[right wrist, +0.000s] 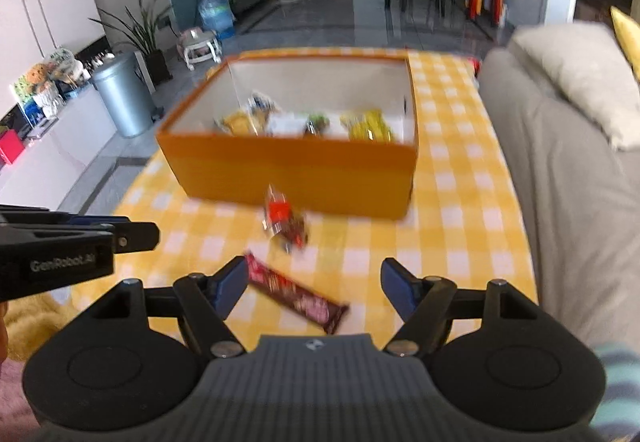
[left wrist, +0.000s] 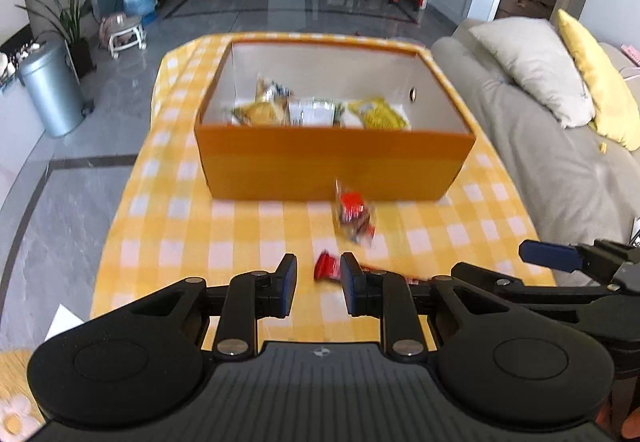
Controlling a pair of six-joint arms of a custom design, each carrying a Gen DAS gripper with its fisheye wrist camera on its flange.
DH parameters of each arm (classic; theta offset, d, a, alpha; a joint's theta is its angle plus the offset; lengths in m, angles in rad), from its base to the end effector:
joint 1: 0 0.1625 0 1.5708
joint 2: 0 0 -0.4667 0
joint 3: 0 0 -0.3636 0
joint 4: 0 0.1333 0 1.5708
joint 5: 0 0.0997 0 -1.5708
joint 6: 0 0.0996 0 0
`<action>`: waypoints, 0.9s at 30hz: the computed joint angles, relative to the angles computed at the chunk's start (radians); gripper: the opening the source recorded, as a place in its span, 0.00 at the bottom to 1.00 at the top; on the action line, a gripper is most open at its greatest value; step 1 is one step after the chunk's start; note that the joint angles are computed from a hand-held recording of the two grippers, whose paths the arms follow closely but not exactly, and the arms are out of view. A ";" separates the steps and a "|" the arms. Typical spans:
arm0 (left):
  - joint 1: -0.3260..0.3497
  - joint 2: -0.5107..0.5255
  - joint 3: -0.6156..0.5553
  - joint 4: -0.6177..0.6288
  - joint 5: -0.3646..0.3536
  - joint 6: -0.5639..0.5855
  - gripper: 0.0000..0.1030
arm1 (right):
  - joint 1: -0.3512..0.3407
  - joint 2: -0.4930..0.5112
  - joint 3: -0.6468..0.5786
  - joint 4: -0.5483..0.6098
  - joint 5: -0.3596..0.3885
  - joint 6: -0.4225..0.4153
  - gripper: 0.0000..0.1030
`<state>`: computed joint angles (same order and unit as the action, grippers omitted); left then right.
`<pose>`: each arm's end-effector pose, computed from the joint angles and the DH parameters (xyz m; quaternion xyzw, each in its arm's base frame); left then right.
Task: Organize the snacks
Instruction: 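Move both open grippers back toward the remaining red snacks, then grasp the red chocolate bar with the left gripper while the right grasps the red candy packet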
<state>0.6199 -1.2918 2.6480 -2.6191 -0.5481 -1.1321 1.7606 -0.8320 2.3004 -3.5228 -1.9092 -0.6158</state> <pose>-0.1053 -0.3434 0.1762 -0.0032 0.8650 -0.3499 0.3596 0.1896 -0.4558 0.1090 0.3381 -0.8963 0.1961 0.2097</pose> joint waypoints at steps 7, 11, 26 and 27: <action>0.049 0.091 0.018 -0.135 -0.029 0.027 0.26 | -0.052 0.077 -0.012 -0.023 -0.047 -0.002 0.67; 0.090 0.129 0.021 -0.228 -0.061 0.054 0.26 | -0.074 0.116 -0.031 -0.055 -0.052 -0.007 0.59; 0.247 0.213 -0.023 -0.422 -0.218 0.202 0.27 | -0.098 0.231 -0.150 -0.036 -0.184 -0.035 0.37; 0.255 0.213 -0.023 -0.429 -0.223 0.201 0.27 | -0.097 0.230 -0.147 -0.027 -0.177 -0.046 0.37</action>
